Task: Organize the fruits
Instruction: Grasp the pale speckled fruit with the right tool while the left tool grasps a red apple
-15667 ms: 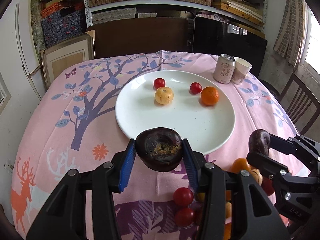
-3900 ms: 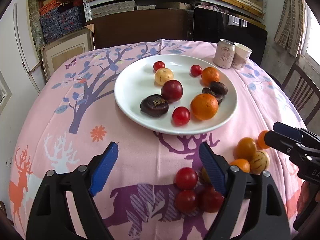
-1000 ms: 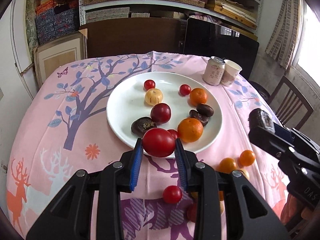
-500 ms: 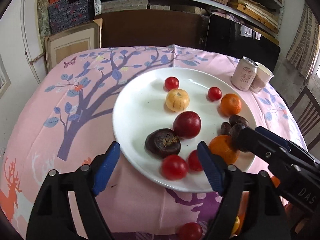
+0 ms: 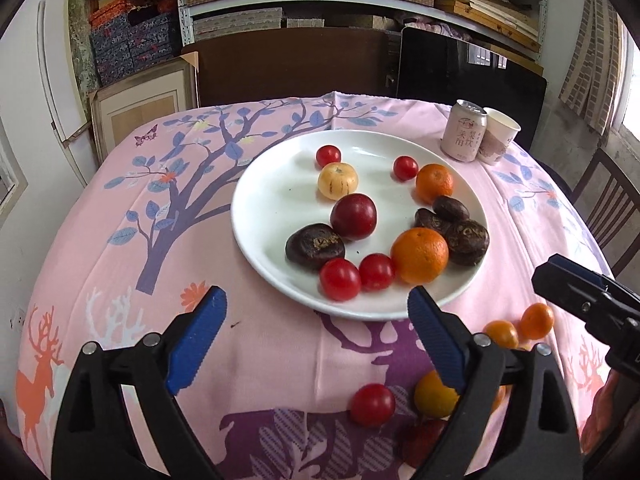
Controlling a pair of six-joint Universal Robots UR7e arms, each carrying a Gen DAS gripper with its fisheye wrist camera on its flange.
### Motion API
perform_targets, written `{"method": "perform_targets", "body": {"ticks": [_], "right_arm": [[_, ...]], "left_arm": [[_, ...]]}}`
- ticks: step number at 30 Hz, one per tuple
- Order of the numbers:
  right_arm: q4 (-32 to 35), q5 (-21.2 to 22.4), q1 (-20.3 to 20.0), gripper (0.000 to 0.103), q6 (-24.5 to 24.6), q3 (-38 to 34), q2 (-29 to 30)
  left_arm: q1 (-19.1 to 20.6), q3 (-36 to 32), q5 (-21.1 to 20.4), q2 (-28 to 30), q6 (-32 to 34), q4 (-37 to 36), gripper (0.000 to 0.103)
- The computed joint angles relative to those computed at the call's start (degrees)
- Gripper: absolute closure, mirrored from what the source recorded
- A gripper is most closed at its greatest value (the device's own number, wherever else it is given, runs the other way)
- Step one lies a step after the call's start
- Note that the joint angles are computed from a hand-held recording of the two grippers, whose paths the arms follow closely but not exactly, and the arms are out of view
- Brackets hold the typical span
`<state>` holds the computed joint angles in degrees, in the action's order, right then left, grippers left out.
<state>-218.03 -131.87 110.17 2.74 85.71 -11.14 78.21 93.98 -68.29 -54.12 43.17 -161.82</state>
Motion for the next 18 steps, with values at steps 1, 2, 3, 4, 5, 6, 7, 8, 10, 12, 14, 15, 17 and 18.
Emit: {"method": "perform_targets", "body": {"ticks": [1,2,3,4,5,6,7,8,10,12,14,15,17,18], "right_arm": [[-0.73,-0.03,0.08,0.035,0.50,1.00,-0.16],[-1.63,-0.12,0.18,0.034,0.89,1.88,-0.22],[-2.52,-0.43,0.36,0.034,1.11,2.56,-0.17],[-3.31,-0.82,0.54,0.034,1.17,3.17,-0.07],[-3.97,-1.09,0.69,0.034,1.21,3.72,0.00],[-4.78,-1.25,0.87,0.033,1.35,4.35,0.10],[-5.41,-1.25,0.98,0.032,1.58,5.11,0.06],[-5.68,-1.37,1.10,0.032,1.90,5.68,0.08],[-6.52,-1.89,1.34,0.031,2.29,6.69,0.22],[-7.07,-2.55,1.68,0.031,2.43,7.81,0.35],[-6.21,-3.59,2.20,0.031,2.18,8.46,0.55],[-5.48,-4.30,2.57,0.031,1.68,8.51,0.78],[-2.41,-7.82,3.61,0.031,-0.23,7.41,1.63],[0.19,-10.93,4.26,0.031,-1.07,6.18,2.34]], "left_arm": [[0.08,0.69,0.07,-0.42,0.41,-0.20,0.013],[0.18,1.29,0.18,-0.78,0.77,-0.36,0.012],[0.30,1.89,0.27,-1.14,0.98,-0.44,0.012],[0.41,2.33,0.37,-1.42,1.04,-0.33,0.012],[0.57,2.79,0.41,-1.73,1.10,-0.25,0.012],[0.71,3.25,0.52,-2.01,1.21,-0.17,0.012],[0.85,3.63,0.65,-2.26,1.41,0.00,0.012],[1.01,3.89,0.74,-2.46,1.65,0.16,0.012],[1.28,4.59,1.01,-2.89,2.19,0.17,0.012],[1.64,4.94,0.84,-3.40,2.09,0.83,0.012],[1.97,5.24,0.92,-3.88,1.64,1.46,0.012],[2.11,5.44,0.79,-4.19,1.66,1.85,0.012],[2.32,5.82,0.51,-4.72,1.96,2.11,0.011],[2.41,6.06,0.29,-4.94,2.08,1.84,0.010]]}}
